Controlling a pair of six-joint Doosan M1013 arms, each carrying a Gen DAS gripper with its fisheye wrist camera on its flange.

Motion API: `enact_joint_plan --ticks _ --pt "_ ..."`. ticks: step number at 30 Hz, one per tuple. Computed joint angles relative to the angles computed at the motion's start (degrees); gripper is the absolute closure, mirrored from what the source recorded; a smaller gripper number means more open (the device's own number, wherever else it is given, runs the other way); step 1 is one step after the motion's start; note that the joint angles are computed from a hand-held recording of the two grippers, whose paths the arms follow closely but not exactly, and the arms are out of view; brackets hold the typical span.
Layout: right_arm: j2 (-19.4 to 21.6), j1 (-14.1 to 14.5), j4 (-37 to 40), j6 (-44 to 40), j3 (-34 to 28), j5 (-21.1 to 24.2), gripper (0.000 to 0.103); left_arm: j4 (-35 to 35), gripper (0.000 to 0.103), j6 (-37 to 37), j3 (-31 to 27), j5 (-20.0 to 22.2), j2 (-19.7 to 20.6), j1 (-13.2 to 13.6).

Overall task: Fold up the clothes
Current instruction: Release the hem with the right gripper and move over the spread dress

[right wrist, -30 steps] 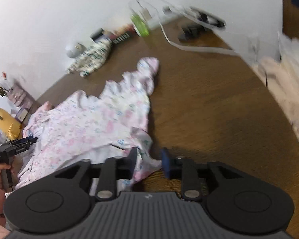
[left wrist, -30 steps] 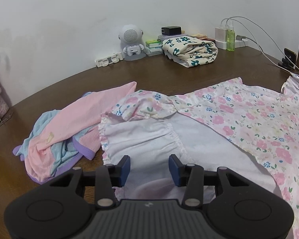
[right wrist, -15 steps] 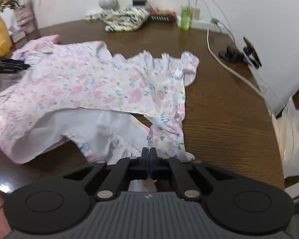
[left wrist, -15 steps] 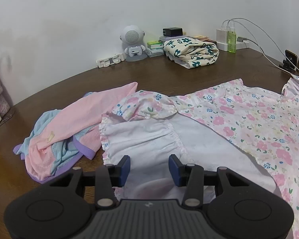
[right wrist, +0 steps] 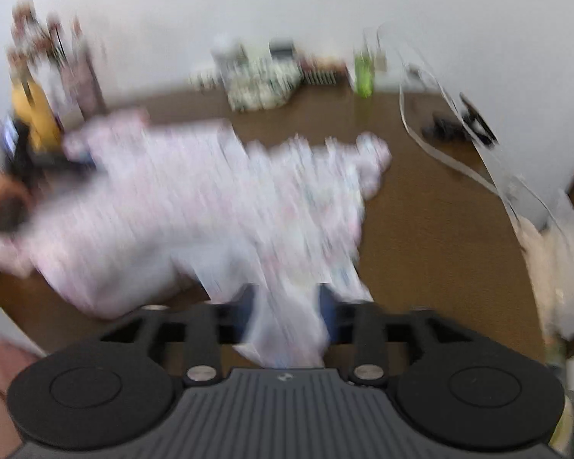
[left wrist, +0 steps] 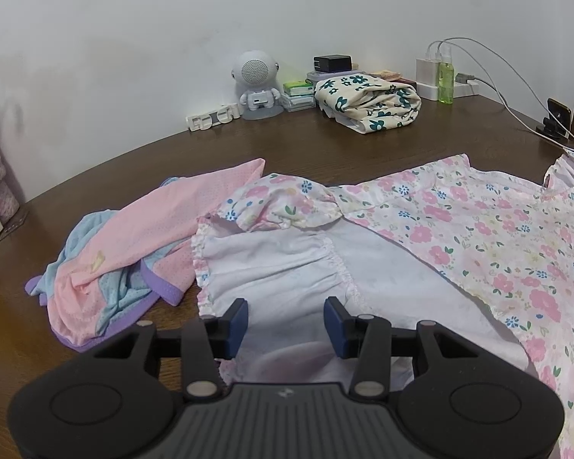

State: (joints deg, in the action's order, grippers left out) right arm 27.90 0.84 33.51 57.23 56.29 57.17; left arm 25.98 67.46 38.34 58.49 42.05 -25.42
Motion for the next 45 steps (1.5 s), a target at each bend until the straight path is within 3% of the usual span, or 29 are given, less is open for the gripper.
enact_joint_plan --ticks 2,5,11,19,21,22,23,35,41,45 --pt "1.1 0.5 0.6 -0.5 -2.0 -0.4 0.06 -0.1 0.06 0.3 -0.1 0.0 0.0 0.0" --pt "3.3 3.3 -8.2 -3.7 -5.8 -0.8 0.061 0.1 0.06 0.4 -0.2 0.3 0.1 0.0" --pt "9.3 7.8 -17.5 -14.5 -14.3 8.3 0.067 0.3 0.06 1.1 -0.6 0.6 0.3 -0.1" --pt "15.1 10.3 -17.2 -27.8 -24.7 17.9 0.072 0.3 0.06 1.1 -0.8 0.8 0.4 -0.1" --pt "17.3 10.5 -16.1 -29.0 -29.0 22.5 0.087 0.3 0.06 0.9 -0.8 0.7 0.4 -0.1" --pt "18.3 10.4 -15.5 -29.2 -30.9 24.7 0.101 0.4 0.06 0.7 -0.9 0.8 0.5 -0.1" --pt "19.3 10.4 -15.0 -29.3 -32.8 26.8 0.102 0.5 0.06 0.5 -1.0 0.9 0.6 -0.1" --pt "14.2 8.6 -8.1 -37.6 -24.7 26.5 0.103 3.7 0.06 -1.0 -2.0 1.9 1.3 -0.8" --pt "13.3 9.2 -9.9 -37.1 -21.9 22.8 0.103 1.1 0.063 8.6 -5.6 2.1 3.0 -0.9" --pt "12.8 9.6 -10.8 -37.7 -20.5 20.5 0.103 -1.8 0.064 15.2 -11.7 2.7 6.2 -0.7"
